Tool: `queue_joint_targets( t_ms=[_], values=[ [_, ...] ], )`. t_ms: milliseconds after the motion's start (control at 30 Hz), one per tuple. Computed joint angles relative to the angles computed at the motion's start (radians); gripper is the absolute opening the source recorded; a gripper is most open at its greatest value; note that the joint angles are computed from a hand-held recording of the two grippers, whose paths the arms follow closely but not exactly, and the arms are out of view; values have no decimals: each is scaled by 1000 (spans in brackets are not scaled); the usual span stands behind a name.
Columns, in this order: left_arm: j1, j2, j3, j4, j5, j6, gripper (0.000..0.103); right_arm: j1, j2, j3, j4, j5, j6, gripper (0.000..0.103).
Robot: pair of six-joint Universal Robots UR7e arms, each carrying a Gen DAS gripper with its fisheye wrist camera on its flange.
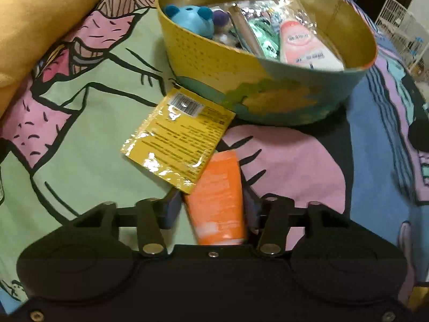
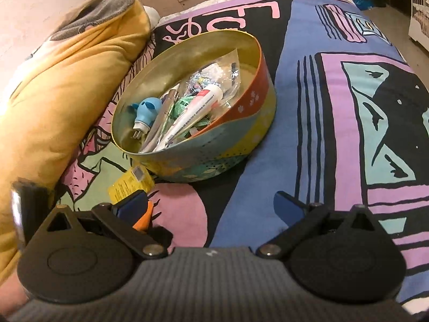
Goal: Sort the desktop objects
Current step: 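Grasp the orange tube with the left tool and drop it into the tin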
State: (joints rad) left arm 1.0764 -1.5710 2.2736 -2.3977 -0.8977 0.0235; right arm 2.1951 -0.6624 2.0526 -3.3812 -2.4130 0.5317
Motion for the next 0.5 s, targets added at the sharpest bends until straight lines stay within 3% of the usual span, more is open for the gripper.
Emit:
queue_joint_targets(
  t_ms=[133,300,333,367,400,500],
  values=[
    [21,-15,-22,38,-37,15,44,-1,0,3,-5,3,2,102],
    [-13,-96,-27,81,-69,9,42,1,-7,16,-24,-3,17,102],
    [-27,-120,-29,88,-79,12,39,1,-9,19,-31,-4,22,102],
    [-38,-136,-36,88,-89,24,20,0,-10,22,-42,-2,23,102],
    [-56,-151,-47,96,-86,36,10,-3,-11,26,-57,5,22,102],
    [-86,-149,-95,99,-89,48,8,-12,-18,33,-68,25,30,103]
  ],
)
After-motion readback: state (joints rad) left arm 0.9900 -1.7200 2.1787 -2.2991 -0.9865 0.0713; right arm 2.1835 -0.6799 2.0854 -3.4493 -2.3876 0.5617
